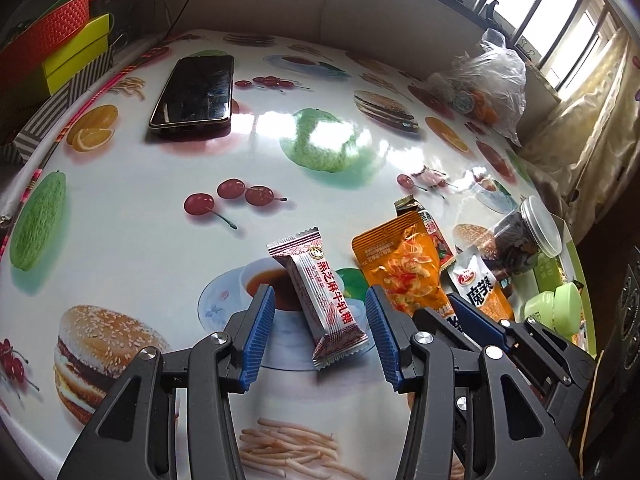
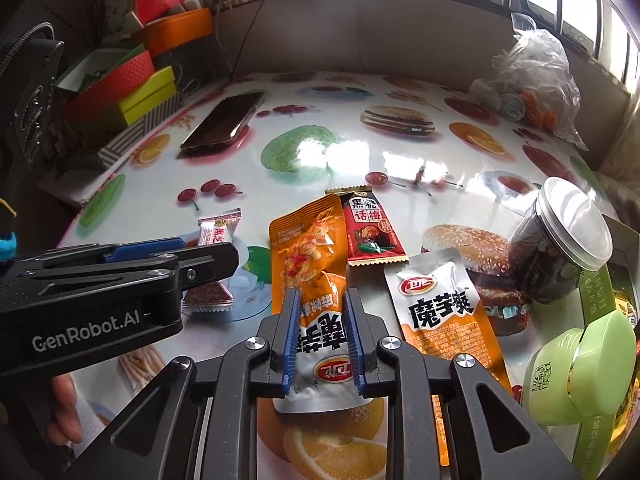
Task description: Organize snacks
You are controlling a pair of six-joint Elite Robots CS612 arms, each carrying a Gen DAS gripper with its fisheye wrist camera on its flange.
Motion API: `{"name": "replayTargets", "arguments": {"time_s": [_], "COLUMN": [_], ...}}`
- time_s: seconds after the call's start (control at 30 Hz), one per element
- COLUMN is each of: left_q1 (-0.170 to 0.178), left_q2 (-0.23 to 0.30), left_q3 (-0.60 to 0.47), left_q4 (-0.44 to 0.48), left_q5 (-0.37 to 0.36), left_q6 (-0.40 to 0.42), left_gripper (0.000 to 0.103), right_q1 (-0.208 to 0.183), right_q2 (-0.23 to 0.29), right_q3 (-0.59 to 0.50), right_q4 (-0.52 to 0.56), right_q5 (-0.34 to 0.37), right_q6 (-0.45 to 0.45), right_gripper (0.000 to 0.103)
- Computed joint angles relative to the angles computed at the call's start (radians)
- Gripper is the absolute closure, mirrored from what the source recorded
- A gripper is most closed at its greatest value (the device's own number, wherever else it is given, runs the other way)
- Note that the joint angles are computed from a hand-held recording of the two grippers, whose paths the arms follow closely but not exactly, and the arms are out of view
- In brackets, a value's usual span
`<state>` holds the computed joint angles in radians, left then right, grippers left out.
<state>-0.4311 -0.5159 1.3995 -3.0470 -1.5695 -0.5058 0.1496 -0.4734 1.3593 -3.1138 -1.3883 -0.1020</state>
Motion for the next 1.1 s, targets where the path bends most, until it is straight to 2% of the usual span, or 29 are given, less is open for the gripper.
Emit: {"name": "replayTargets", "arguments": {"time_s": [0.1,0.37,0.4,0.43,0.47,0.63,1.1], "left_q1": [0.000,-0.009,-0.010,-0.011,-0.011,-0.011,-0.015], "left_q2": [0.009,0.012,0.012,0.013,0.013,0.012,-0.013], "left_q3": [-0.010,-0.020,-0.021,-0.021,-0.022,-0.022,0.025], "left_q4": [0.004,0.020,0.021,0.023,0.024,0.029,-0.030], "left_q5": [-0.006,0.049,0.054,0.057,0.060,0.070,0.084], "left_q6": [-0.001,0.010,0.010,0.009,0.009,0.010,0.010], "left_gripper": [0.054,0.055,0.059,0.068,0.072,0.082,0.083], "right_q1": [0.000,-0.002,-0.002,-0.003,-0.003,-0.004,-0.003], "right_q2": [-0.001,-0.003,-0.004,-0.004,-0.004,-0.004,-0.012], "right_q3": [0.003,0.008,0.009,0.009,0.009,0.010,0.030], "right_q4": [-0.007,-0.011,-0.009,-0.009,-0.010,-0.011,-0.050], "right_q5": [0.000,-0.002,-0.001,0.000,0.001,0.003,0.011], "right_q6": [0.005,0.023,0.027,0.028,0.029,0.028,0.036], "right_gripper": [0.083,0.083,0.083,0.083,0.083,0.083,0.085]}}
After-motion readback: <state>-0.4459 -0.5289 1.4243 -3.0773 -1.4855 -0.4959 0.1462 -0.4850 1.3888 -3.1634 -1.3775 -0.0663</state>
